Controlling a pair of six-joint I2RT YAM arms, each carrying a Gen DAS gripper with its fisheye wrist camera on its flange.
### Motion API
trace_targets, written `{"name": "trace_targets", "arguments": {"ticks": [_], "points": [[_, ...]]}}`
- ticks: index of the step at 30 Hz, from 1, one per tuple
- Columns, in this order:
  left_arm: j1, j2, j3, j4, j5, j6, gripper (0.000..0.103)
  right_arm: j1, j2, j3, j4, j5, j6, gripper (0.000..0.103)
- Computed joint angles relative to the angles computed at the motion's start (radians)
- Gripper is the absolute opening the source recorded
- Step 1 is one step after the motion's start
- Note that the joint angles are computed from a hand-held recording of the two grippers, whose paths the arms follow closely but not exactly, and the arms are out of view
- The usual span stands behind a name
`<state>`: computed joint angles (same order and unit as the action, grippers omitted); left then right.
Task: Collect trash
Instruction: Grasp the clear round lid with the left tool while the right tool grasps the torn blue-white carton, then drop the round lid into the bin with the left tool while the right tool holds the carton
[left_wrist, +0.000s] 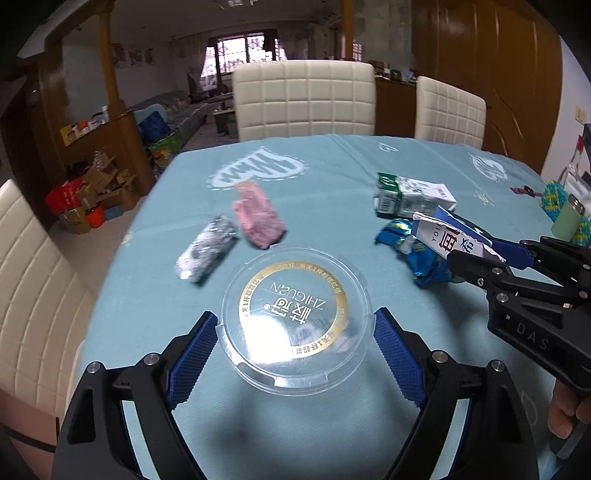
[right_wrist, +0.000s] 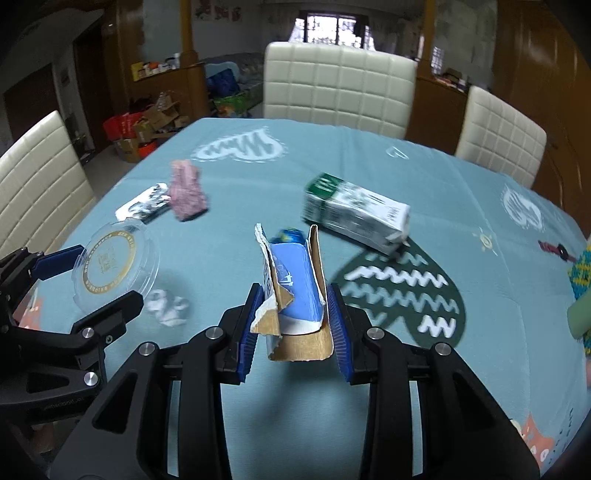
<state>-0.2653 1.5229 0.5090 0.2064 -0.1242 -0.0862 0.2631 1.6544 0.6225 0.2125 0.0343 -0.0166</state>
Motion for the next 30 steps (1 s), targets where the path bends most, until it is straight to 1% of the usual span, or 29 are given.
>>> {"name": "trace_targets", "arguments": {"ticks": [4, 10, 13, 18, 23, 30], "points": [[0.097, -0.101, -0.071, -0.002, 0.033, 0.036, 0.083, 0.129, -0.011, 0.013, -0.019, 0.052, 0.034, 0.037], [0.269, -0.216, -0.154, -0.003, 0.092, 0.116, 0.083, 0.303, 0.044, 0.089, -0.06, 0.114, 0.091, 0.037], [0.386, -0.239, -0.177, -0.004, 0.158, 0.161, 0.083, 0.38, 0.098, 0.157, -0.088, 0.136, 0.118, 0.037], [0.585, -0.239, -0.196, -0.003, 0.265, 0.248, 0.083, 0.476, 0.178, 0.257, -0.133, 0.159, 0.15, 0.037], [0.751, -0.216, -0.195, 0.003, 0.357, 0.327, 0.083, 0.547, 0.249, 0.349, -0.165, 0.178, 0.163, 0.037], [0.925, -0.137, -0.161, 0.022, 0.453, 0.404, 0.083, 0.629, 0.353, 0.5, -0.235, 0.195, 0.168, 0.037]]}}
